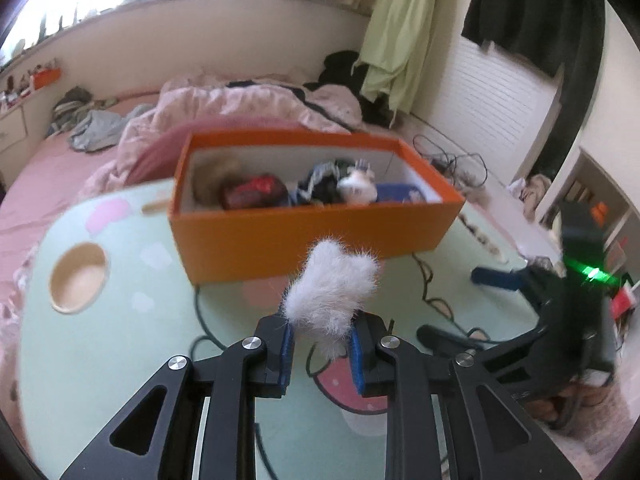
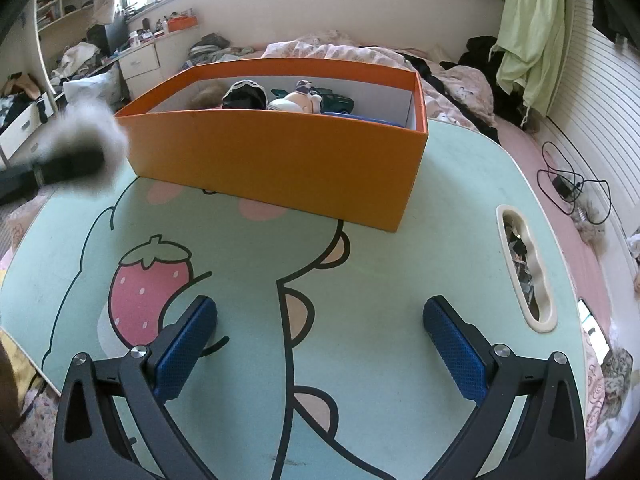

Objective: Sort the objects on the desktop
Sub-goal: 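Lift the pompom out and set it on the desk with the left gripper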

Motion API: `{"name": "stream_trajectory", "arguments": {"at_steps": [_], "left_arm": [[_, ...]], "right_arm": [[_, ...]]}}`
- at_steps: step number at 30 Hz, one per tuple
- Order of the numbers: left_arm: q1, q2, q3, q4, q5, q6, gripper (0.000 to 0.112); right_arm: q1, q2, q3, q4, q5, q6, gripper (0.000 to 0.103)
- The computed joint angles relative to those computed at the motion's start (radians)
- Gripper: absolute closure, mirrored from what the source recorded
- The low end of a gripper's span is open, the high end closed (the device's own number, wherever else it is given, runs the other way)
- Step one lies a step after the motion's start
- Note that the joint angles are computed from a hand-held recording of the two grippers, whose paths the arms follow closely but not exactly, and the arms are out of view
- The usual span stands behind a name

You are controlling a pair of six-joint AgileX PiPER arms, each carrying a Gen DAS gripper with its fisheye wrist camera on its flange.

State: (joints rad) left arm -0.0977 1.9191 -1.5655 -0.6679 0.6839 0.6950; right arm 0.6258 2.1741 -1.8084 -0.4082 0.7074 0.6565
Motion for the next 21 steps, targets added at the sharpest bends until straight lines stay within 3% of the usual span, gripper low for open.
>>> {"name": "stream_trajectory", "arguments": {"at_steps": [2, 4, 5, 9, 14, 17, 21], "left_arm": [[-0.009, 0.005, 0.008, 0.011, -0.024, -0.021, 0.081], [-0.003, -0.016, 0.047, -0.013, -0.043, -0.014, 0.04], [0.0, -0.029, 0.069, -0.01, -0.058, -0.022, 0.033], [0.002, -0.083, 0.155, 0.02, -0.094, 0.029, 0.025], [-0.072, -0.098, 0.244, 0.266, -0.195, -0.102, 0.013], [-0.074, -0.088, 0.218, 0.285, -0.16, -0.136, 0.009], [-0.067, -0.099, 0.241, 0.258, -0.171, -0.111, 0.009]], "right_arm": [[0.0, 0.0, 0.0, 0.0, -0.001, 0.001, 0.0], [0.001, 0.001, -0.001, 0.0, 0.0, 0.001, 0.0], [0.002, 0.001, -0.002, -0.001, 0.001, 0.002, 0.0], [0.0, 0.0, -0.001, 0.002, 0.001, -0.002, 0.0], [-0.006, 0.005, -0.013, 0.006, 0.009, -0.005, 0.0], [-0.001, 0.003, -0.011, -0.01, 0.018, 0.008, 0.0], [-0.015, -0.02, 0.014, 0.041, -0.021, -0.029, 0.001]]}}
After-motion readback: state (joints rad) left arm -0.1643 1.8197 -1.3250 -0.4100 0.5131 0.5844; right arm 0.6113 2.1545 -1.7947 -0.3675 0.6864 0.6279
